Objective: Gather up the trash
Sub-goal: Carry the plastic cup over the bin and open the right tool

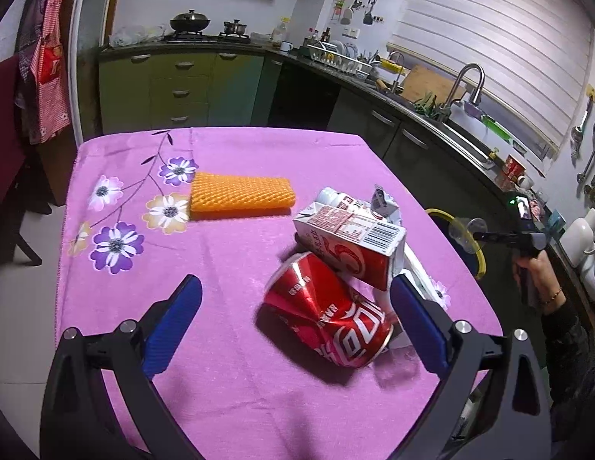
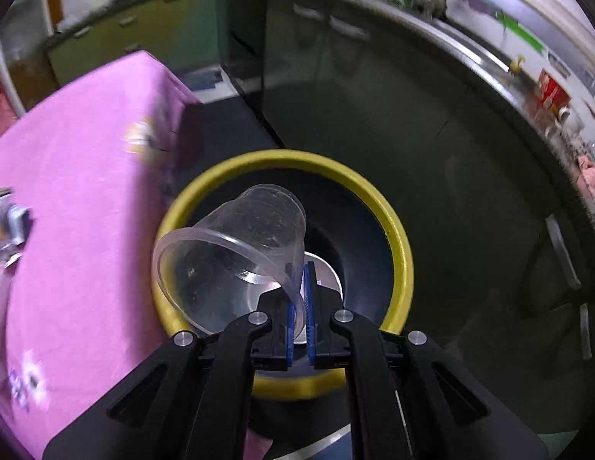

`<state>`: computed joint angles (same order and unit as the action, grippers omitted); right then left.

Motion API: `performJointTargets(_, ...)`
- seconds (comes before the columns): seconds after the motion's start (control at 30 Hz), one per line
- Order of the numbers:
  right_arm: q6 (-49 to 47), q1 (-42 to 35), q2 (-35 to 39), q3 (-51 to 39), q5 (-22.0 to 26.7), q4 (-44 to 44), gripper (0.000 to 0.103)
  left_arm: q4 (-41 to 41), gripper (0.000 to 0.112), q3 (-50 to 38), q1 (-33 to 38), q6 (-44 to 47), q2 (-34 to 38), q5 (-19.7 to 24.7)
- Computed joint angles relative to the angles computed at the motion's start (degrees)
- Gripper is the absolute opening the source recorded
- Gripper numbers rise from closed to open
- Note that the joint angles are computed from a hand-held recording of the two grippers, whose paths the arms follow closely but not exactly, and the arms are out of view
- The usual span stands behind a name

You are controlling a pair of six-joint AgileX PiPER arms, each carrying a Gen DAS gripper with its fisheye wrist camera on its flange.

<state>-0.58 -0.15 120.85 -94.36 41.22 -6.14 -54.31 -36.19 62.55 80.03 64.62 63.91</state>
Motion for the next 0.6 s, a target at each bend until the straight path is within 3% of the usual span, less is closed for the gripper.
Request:
performJointTargets(0.03, 0.2, -0.2, 1.6, -1.7, 0.8, 0.0, 0.006, 0.0, 0.095, -0.3, 0.1, -0.1, 0.3, -0.1)
performJointTargets(0.07, 0.3, -0.2, 3.2, -4.0, 2.2, 0.1, 0.013, 0.1, 0.095, -0.5, -0.1, -0.4, 0.6, -0.3)
performJointTargets(0.1, 0.7, -0.3, 4.7, -6.2, 3.8, -0.2, 0.026, 0.1, 0.095, -0.6, -0.3, -0.5, 0.9, -0.6)
performJointTargets(0.13, 1.4, -0.3, 5.9, -7.9, 4.7, -1.0, 0.03, 0.1, 0.095, -0.7, -0.4, -0.3, 1.0, -0.8)
performJointTargets(0.33, 0.4, -0.5, 2.0, -4.0, 2.6, 1.1, 0.032, -1.9, 0.095, -2.9, -2.9, 2.8, 3.4, -2.6)
performJointTargets(0.47, -1.8, 0.1, -2.5, 1.3, 0.3, 3.5, 0.033, -6.2, 0.096, -7.3, -6.2, 11.9, 9.2, -2.8)
performJointTargets(0.6, -1.6, 1.5, -4.8, 4.0, -0.7, 4.1, 0.033, -6.5, 0.096, -16.3, -12.7, 20.3, 20.0, -6.5)
